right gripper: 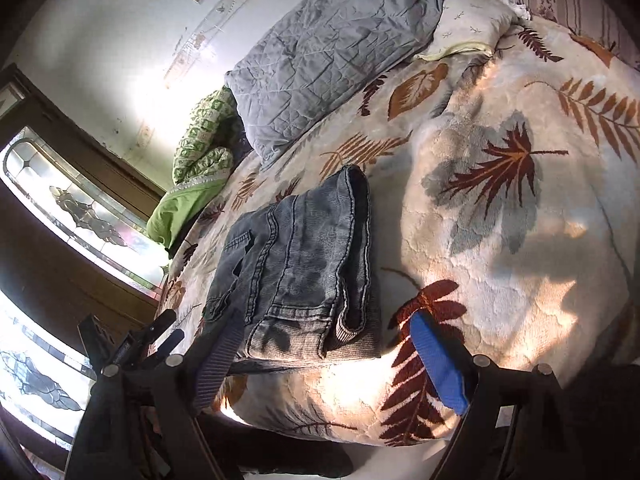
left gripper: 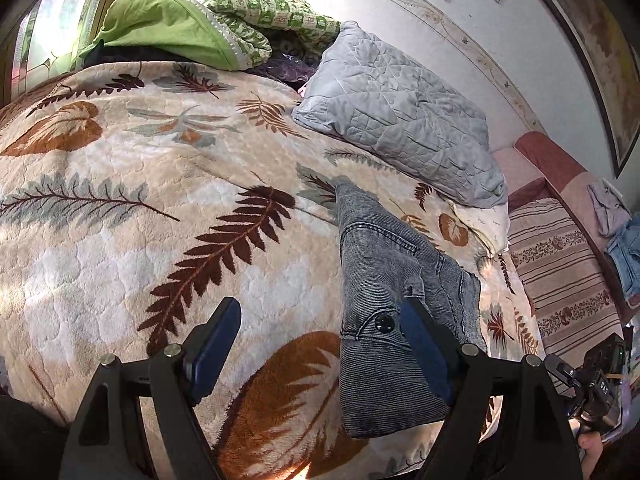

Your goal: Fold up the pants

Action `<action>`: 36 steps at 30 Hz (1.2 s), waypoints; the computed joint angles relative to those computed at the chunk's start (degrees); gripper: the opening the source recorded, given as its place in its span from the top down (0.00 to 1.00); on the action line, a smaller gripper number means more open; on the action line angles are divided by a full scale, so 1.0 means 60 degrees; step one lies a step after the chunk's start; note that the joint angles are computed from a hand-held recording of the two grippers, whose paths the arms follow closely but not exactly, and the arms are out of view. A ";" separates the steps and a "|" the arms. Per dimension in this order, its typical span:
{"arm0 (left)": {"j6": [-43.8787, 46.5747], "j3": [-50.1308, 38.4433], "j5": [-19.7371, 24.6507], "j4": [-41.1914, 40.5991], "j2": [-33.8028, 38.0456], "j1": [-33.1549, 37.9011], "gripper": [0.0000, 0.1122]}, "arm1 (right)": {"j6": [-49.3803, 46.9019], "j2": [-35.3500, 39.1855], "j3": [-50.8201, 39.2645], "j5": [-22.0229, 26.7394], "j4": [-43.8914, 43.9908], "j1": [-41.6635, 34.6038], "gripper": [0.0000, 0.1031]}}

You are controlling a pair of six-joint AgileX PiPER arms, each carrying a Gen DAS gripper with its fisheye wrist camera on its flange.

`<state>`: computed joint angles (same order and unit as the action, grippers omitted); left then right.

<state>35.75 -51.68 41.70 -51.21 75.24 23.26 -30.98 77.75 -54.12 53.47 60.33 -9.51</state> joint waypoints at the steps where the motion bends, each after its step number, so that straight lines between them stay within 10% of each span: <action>1: -0.0124 -0.0199 0.0099 0.0127 0.0150 -0.0123 0.27 | -0.0137 0.0483 -0.0389 0.0515 0.0224 -0.0247 0.15; 4: -0.0762 -0.0675 -0.0037 0.0857 0.0478 -0.0756 0.27 | -0.0024 0.1793 -0.1628 0.1454 0.0284 -0.0482 0.15; 12: -0.4984 -0.1412 -0.0961 0.5714 0.0588 -0.2495 0.27 | -0.1059 0.2107 -0.1168 0.0922 0.1071 -0.0280 0.15; 24: -0.6564 -0.1713 -0.0506 0.7760 0.0867 -0.3071 0.27 | -0.1725 0.2168 -0.0992 0.1160 0.1418 -0.0183 0.15; 28: -0.6133 -0.1809 -0.0364 0.7400 0.0920 -0.2984 0.27 | -0.1703 0.2154 -0.0988 0.1188 0.1367 -0.0165 0.15; 36: -0.2158 -0.3012 0.1709 0.2310 0.2276 -0.1223 0.27 | -0.0279 0.3295 -0.2836 0.1802 0.0546 -0.0062 0.15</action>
